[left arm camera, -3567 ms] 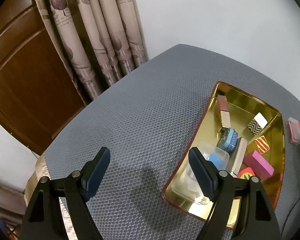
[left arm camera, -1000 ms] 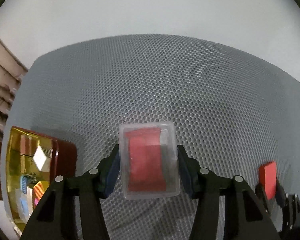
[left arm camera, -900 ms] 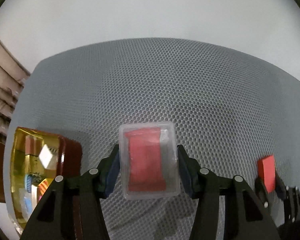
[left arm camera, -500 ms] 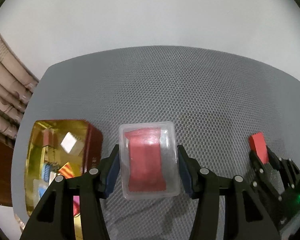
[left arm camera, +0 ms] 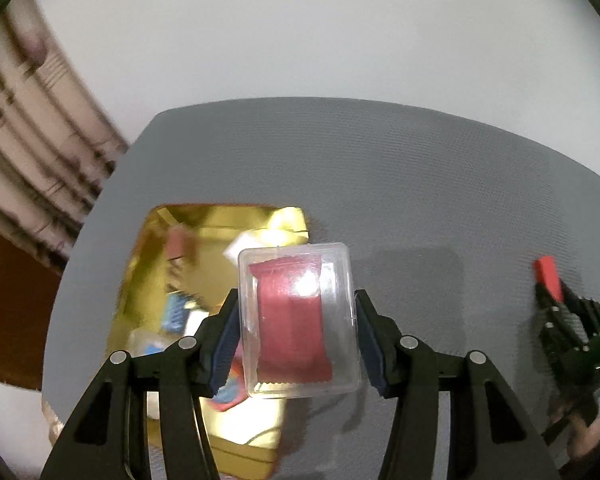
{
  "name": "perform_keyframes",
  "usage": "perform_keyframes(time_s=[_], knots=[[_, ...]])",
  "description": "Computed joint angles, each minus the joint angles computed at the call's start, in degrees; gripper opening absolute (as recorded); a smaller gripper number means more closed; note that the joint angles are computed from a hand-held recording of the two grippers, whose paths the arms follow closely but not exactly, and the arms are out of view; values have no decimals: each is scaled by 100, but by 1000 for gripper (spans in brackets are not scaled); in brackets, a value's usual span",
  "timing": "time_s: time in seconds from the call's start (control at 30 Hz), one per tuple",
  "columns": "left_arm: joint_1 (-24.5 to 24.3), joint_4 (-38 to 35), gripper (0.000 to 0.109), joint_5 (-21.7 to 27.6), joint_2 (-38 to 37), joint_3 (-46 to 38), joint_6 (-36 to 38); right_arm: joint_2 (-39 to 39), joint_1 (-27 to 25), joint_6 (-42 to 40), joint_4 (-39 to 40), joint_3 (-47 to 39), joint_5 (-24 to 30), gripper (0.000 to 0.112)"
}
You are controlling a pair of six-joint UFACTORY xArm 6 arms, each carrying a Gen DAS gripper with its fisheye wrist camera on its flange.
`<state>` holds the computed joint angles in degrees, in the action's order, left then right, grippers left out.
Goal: Organize rigid objects
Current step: 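Carry the clear box into the gold tray and open the left gripper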
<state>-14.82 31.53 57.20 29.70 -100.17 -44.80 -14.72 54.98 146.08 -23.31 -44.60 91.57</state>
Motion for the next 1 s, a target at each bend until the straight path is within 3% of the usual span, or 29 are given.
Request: perform_keyframes(time_s=[0.47,1.0], knots=[[855,-176,50,-381,-744,1349,-419,68,-51,-75,9,-91,27,31],[1186,-641,51,-951,-826,1846,-105,0,-99,-173,57,10,33,31]])
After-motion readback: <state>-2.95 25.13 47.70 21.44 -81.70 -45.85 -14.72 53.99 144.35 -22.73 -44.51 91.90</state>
